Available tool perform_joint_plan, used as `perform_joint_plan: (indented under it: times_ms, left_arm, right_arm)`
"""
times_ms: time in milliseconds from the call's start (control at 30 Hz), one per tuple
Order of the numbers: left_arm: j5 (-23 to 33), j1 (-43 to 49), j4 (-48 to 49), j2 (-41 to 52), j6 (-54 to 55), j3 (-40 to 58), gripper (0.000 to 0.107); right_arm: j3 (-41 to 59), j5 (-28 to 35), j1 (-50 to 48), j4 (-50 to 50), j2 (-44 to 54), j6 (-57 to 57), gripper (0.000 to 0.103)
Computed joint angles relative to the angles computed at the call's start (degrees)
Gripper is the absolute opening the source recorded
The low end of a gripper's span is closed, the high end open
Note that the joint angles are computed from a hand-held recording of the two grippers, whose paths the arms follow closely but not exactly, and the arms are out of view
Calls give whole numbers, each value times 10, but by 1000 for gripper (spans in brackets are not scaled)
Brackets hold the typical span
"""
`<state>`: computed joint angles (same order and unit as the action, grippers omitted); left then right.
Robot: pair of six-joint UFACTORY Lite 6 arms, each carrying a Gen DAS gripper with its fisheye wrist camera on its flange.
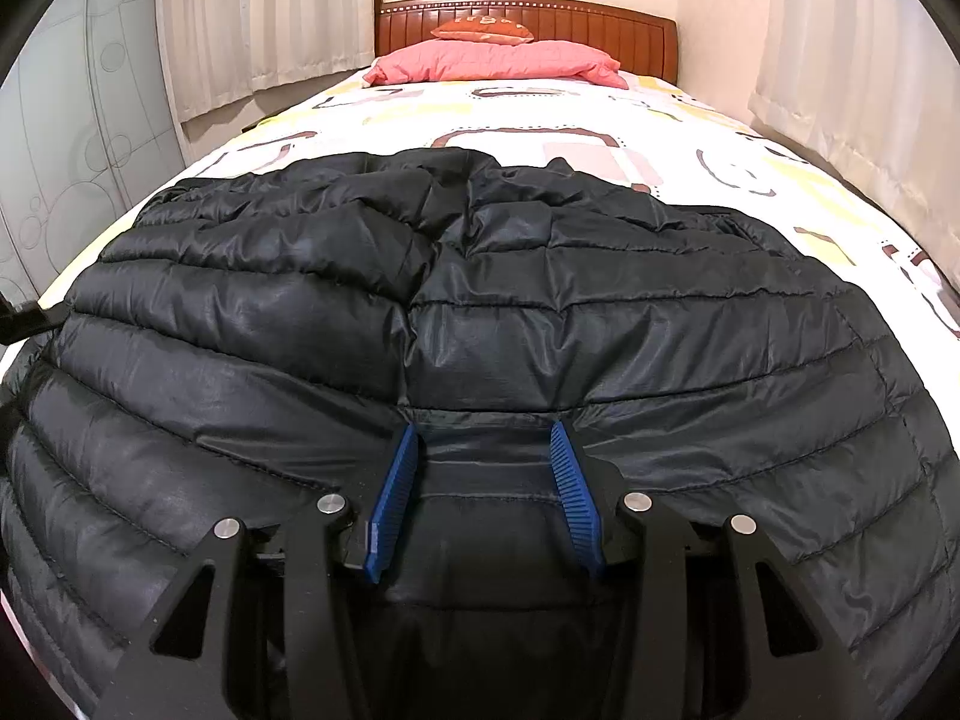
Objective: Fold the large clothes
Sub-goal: 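Grasp the folded jacket edge with the right tool while the left tool grasps it too, then lift the jacket edge with both tools and fold it over toward the collar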
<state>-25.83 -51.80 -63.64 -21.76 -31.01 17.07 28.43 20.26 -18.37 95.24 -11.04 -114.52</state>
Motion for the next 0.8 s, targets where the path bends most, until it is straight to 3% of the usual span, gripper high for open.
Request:
perform_joint_plan:
  times_ms: [100,200,300,400,467,633,800]
  left_arm:
    - [-7,-4,3,20,1,5,53]
    - [-14,-23,-68,33,69,23,48]
    - [-11,-19,-80,27,86,23,45]
    - [-25,-42,-110,15,97,14,42]
    - [-26,-44,-113,12,94,13,41]
    - [-15,-31,-97,14,86,14,41]
    - [-16,-35,-97,8,83,8,41]
  right_arm:
    - [1,0,0,3,1,-4,47]
    - [-1,-2,2,6,0,-5,47]
    - [-2,-1,3,5,-1,-2,47]
    - [27,59,-44,-100,12,93,47]
    - [69,132,-102,-180,38,169,52]
    - [242,249,-261,-243,155,243,72]
    - [531,284,-351,-322,390,367,75]
